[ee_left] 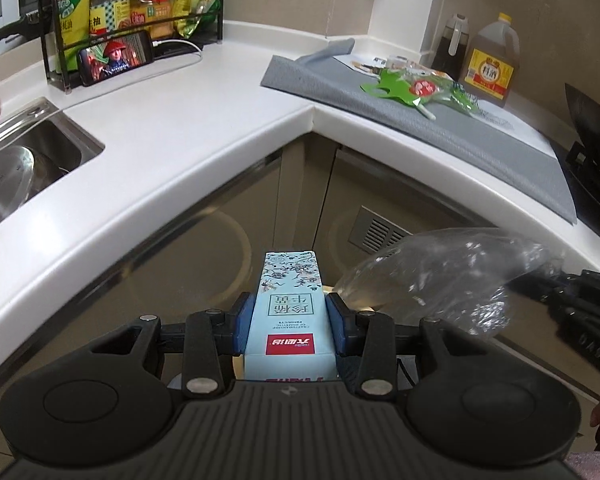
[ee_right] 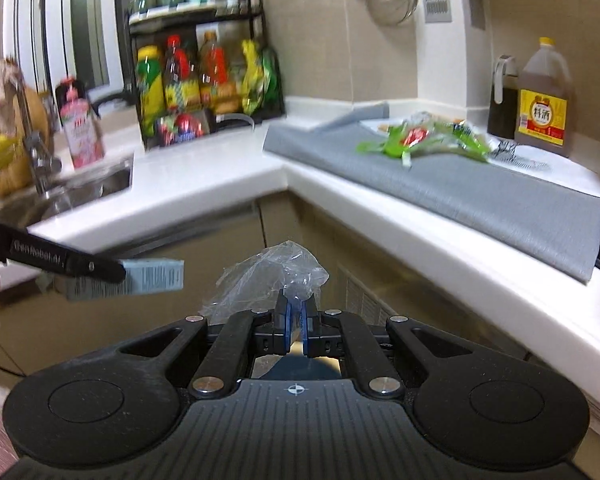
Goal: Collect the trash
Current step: 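Carry the printed box and clear bag with both tools over the trash bin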
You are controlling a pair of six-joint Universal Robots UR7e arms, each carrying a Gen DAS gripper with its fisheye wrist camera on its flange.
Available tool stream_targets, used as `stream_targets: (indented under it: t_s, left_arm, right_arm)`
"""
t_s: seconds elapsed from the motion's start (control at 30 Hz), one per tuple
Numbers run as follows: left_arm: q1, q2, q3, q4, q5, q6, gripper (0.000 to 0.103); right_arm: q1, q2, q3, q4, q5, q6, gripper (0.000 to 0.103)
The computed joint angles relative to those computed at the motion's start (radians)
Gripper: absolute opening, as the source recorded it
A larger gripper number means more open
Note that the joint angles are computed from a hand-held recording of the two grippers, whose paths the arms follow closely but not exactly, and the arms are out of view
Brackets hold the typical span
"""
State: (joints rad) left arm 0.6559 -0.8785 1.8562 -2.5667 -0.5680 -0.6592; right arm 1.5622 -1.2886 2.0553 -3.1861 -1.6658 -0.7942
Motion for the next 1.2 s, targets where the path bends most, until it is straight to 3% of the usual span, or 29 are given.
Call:
stream_targets:
  t_s: [0.33,1.2]
  left_arm:
    - [0.007,-0.005,0.004,0.024,-0.010,-0.018,0.043]
    - [0.030,0.008,-0.015,0.046,-0.033,0.022,0.043]
  right_arm:
    - [0.020,0.023,-0.002,0.011,-0.066,-0.001,0.006]
    - [0.027,0.056,-0.046,0.061,-0.106,0.016,0.006]
